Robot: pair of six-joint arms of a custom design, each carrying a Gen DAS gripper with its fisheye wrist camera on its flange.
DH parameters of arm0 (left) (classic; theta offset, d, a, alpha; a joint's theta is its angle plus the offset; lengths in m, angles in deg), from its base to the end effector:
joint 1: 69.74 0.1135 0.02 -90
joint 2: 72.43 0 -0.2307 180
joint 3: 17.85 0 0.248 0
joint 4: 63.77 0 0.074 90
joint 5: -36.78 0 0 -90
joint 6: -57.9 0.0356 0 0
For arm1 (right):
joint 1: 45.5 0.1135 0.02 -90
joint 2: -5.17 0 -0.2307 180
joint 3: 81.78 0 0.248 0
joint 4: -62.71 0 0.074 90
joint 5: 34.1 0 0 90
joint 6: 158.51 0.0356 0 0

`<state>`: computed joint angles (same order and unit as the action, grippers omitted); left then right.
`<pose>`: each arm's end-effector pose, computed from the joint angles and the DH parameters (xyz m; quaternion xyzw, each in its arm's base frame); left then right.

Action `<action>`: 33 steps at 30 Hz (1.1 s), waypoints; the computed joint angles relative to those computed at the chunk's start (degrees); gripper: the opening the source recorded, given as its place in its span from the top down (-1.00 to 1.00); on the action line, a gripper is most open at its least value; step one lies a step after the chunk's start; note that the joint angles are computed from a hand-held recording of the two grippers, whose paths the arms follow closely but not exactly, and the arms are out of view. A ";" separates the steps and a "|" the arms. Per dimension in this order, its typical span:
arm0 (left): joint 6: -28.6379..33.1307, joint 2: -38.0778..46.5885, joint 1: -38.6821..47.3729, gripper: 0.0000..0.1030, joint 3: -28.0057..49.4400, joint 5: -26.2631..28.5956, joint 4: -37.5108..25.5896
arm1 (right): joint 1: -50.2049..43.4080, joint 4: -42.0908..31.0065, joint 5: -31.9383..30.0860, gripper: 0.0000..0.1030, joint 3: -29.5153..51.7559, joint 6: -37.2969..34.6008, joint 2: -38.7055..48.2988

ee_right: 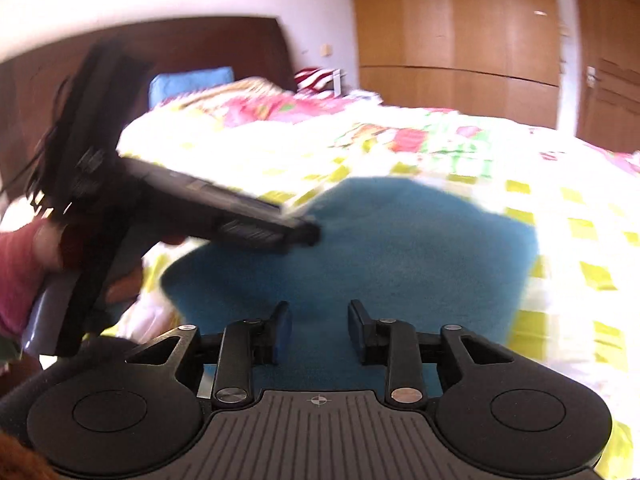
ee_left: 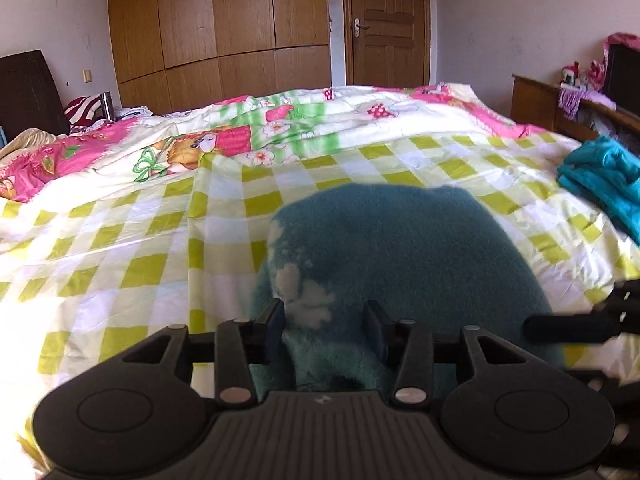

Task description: Fold small clothes

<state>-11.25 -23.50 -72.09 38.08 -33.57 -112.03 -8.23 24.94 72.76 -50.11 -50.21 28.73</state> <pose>0.1948 -0.0200 0.2467 0.2494 0.8651 -0.0881 0.4263 0.1240 0.0814 0.1872 -0.0683 0.8556 0.1196 0.4989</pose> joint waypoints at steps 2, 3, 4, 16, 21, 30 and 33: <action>0.27 0.14 1.02 -0.24 -2.51 -0.59 1.16 | -2.21 -3.83 -0.70 0.28 -0.55 0.05 -3.07; 0.01 0.97 2.68 -0.35 -2.98 1.23 1.59 | -2.85 -4.07 -1.16 0.28 -1.02 -0.29 -2.44; -0.80 2.74 4.56 -0.39 -1.81 3.16 0.57 | -3.37 -3.51 -1.87 0.28 -1.89 -0.33 -2.13; -0.15 2.93 4.35 -0.29 10.83 8.61 -12.73 | -28.31 -16.40 -22.10 -0.18 -0.50 4.97 -16.08; 4.12 1.85 -1.49 -0.40 4.21 -5.23 -11.50 | -13.48 -11.38 -7.66 -0.14 -1.02 8.40 -7.19; 9.95 3.05 5.40 -0.65 3.16 -0.08 -10.35 | -31.10 -14.57 -20.51 -0.26 0.08 3.56 -10.77; 5.62 18.23 19.20 -0.65 11.85 16.23 -18.69 | -39.45 -7.23 -27.32 -0.27 -1.34 3.78 -3.50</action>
<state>-5.62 -5.28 -52.88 49.94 -17.34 -130.72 -47.68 17.71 45.44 -51.45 -46.43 25.23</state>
